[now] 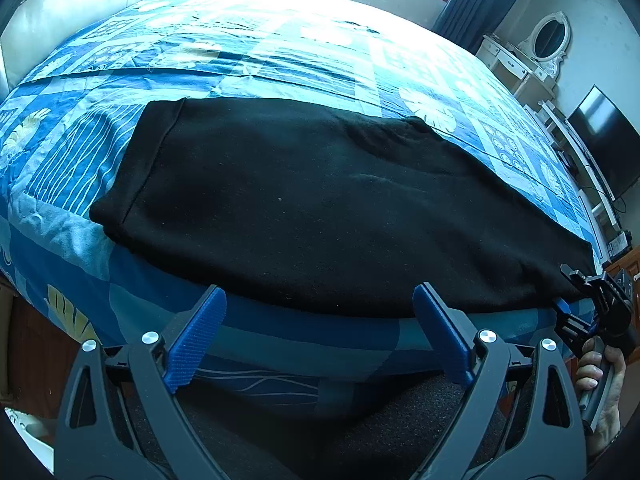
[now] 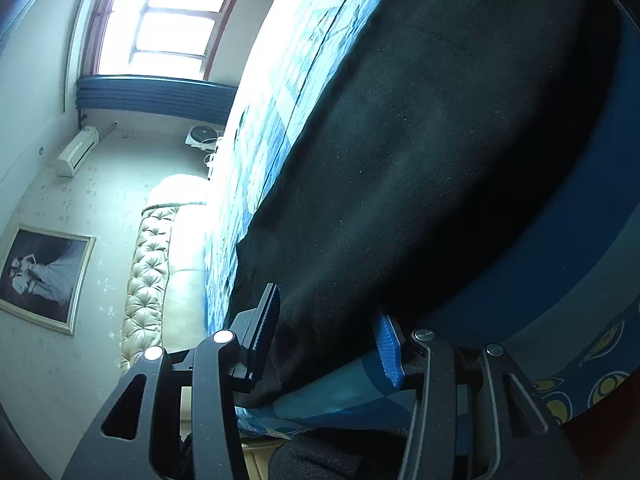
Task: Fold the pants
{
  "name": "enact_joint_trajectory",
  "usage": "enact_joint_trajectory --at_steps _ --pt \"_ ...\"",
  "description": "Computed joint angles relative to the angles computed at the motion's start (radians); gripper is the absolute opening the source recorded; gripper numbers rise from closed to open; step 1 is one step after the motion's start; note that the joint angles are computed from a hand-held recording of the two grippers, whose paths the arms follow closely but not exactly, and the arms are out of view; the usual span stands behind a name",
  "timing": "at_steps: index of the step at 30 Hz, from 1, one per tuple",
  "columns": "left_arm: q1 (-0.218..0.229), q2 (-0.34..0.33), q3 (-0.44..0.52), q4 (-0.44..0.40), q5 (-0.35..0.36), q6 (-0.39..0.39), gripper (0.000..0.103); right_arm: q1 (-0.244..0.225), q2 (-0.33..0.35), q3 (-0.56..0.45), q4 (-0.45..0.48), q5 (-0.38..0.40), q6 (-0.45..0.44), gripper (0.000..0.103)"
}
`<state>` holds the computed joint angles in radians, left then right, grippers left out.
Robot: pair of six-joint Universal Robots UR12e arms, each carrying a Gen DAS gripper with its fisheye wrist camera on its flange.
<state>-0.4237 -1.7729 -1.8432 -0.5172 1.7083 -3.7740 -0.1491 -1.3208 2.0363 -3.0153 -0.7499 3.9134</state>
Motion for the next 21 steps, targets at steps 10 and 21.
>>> enact_joint_trajectory --at_steps 10,21 --pt "0.001 -0.003 0.002 -0.003 -0.008 0.003 0.094 0.000 -0.026 0.001 0.171 0.004 -0.140 0.007" --pt "-0.002 -0.001 -0.002 0.013 0.006 0.015 0.094 -0.091 -0.090 0.071 0.300 0.106 -0.297 0.018"
